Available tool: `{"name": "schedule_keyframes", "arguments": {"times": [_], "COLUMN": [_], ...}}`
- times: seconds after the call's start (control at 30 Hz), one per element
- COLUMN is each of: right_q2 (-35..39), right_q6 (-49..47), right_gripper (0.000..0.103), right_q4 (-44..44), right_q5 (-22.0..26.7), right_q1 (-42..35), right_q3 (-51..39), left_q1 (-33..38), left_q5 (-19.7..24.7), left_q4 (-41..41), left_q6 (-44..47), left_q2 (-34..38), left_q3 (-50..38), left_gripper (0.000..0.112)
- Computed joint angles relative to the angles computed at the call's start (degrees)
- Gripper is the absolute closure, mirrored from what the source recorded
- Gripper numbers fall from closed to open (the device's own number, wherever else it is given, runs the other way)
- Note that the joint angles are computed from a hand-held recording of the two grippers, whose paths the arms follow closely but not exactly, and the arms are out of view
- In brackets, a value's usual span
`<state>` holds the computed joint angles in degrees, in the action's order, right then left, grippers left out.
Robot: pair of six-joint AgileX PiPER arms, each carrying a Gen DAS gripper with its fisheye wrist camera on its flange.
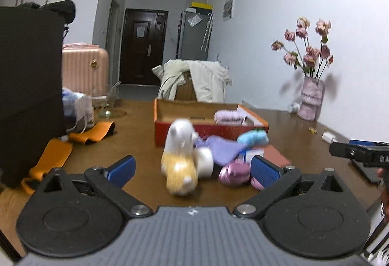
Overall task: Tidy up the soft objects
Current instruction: 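Move the right gripper back toward the pile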
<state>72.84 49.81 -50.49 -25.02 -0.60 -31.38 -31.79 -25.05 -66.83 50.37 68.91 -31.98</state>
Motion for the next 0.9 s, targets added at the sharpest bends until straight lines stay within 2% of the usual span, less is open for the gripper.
{"name": "schedule_keyframes", "arguments": {"times": [0.07, 0.13, 0.37, 0.57, 0.7, 0.77, 0.9], "right_q2": [-2.52, -3.11, -1.90, 2.44, 5.99, 8.17, 12.69], "right_q6": [-2.87, -3.61, -6.97, -8.95, -11.72, -14.14, -13.02], "right_gripper": [0.000, 0.000, 0.000, 0.000, 0.000, 0.000, 0.000], "right_q4": [3.26, 3.97, 8.39, 10.67, 14.10, 16.29, 16.49], "right_q5": [-1.06, -3.40, -2.98, -6.50, -6.05, -6.32, -2.77], "right_q1": [1.02, 0.58, 1.79, 0.89, 2.70, 3.89, 7.03], "right_q3": [4.88, 8.44, 10.68, 9.63, 7.01, 5.26, -1.32], "left_q1": [-3.50, -6.00, -6.06, -4.04, -0.72, 2.00, 7.66], "left_q5": [-4.49, -7.64, -7.73, -6.09, -4.03, -1.91, 2.21], "left_q4": [-5.78, -8.30, -7.63, -2.60, 0.05, 4.14, 13.50], "left_q6": [5.38, 7.08, 4.66, 0.96, -0.77, -4.19, -13.48], "left_q2": [-1.13, -2.08, -0.07, 2.34, 5.90, 8.65, 16.47], "left_q3": [1.77, 3.30, 3.71, 3.61, 1.68, 0.01, -5.43], "left_gripper": [0.009, 0.009, 0.009, 0.009, 0.009, 0.009, 0.009]}}
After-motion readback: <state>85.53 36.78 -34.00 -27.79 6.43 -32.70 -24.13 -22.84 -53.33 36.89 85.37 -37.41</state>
